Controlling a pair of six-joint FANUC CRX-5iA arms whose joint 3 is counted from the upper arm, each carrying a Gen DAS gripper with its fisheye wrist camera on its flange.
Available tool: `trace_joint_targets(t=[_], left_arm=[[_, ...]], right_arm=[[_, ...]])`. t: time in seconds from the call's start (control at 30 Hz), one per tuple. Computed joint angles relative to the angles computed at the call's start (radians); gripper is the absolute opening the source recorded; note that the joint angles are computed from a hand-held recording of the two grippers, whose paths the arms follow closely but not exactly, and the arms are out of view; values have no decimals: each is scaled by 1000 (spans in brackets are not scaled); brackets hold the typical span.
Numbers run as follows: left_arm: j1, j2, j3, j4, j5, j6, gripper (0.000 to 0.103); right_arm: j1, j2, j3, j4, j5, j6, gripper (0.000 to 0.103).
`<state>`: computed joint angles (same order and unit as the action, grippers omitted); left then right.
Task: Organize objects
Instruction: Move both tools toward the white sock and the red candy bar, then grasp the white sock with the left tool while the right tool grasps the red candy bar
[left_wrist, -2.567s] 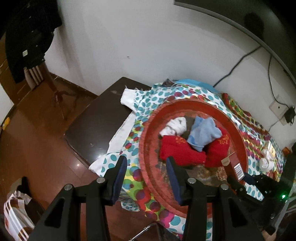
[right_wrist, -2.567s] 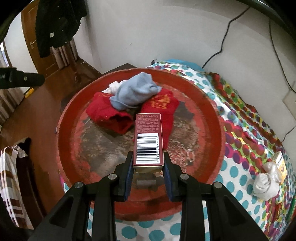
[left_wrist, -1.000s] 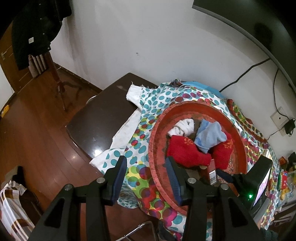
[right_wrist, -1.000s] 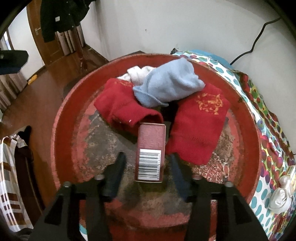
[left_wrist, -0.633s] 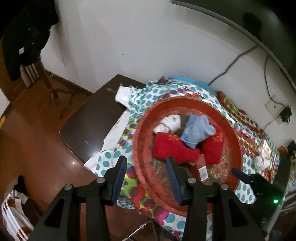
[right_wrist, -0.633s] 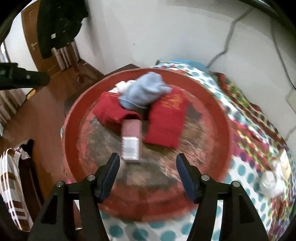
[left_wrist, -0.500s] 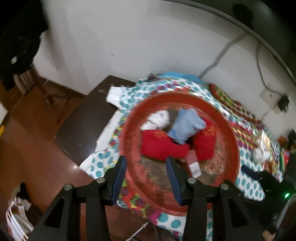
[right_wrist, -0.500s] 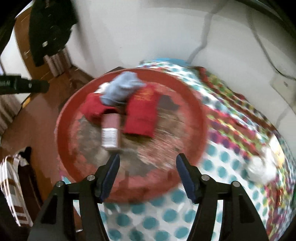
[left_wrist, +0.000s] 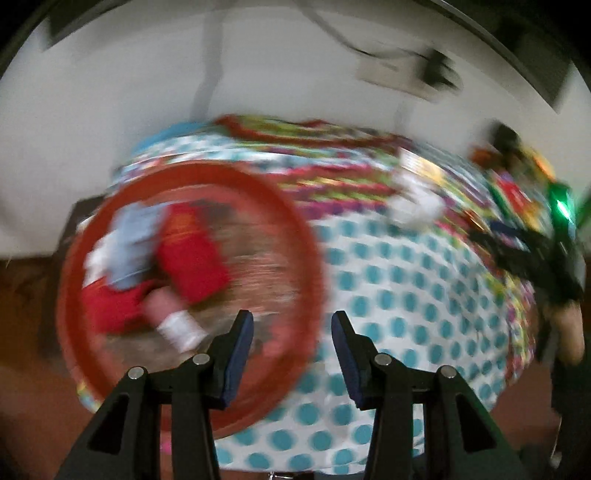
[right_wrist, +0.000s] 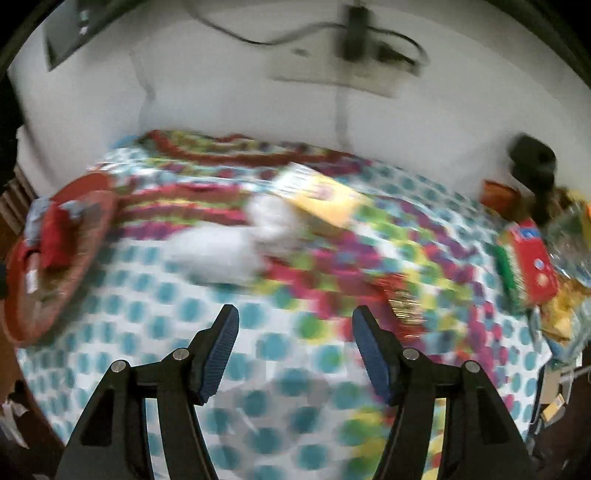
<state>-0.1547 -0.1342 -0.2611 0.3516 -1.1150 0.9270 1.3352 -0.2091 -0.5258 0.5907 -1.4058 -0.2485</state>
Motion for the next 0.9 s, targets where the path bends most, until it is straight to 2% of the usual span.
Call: trace_joint_targets(t=[0.13, 0.23, 0.37, 0.53, 0.67, 0.73, 0.8, 0.83, 0.9], left_arm=[[-107, 80, 46, -5, -4, -24, 45], [-181, 136, 94, -27, 26, -34, 45], [-264, 221, 174, -79, 49, -1, 45], [-334, 300, 272, -187, 66, 59, 45], [-357, 353, 316, -173, 72, 36, 45], [-375, 377, 342, -197, 70, 30, 45], [-393, 402, 371, -226, 63, 30, 45], [-402, 416, 388, -243, 53, 31, 45], [-415, 438, 410, -260, 42, 34, 45]], right_arm=[[-5, -82, -100, -19, 17, 10, 62], [-25, -118, -154, -18, 59, 22, 62], [-58, -151, -200, -30, 105, 51, 62], [-76, -173, -242, -6, 141, 67, 61], [-77, -179, -258, 13, 171, 50, 60], [-63, -180, -267, 33, 176, 30, 51], [-50, -175, -267, 38, 164, 6, 24], [-46, -188, -275, 42, 178, -11, 19], [-36, -216, -300, 61, 209, -68, 19]])
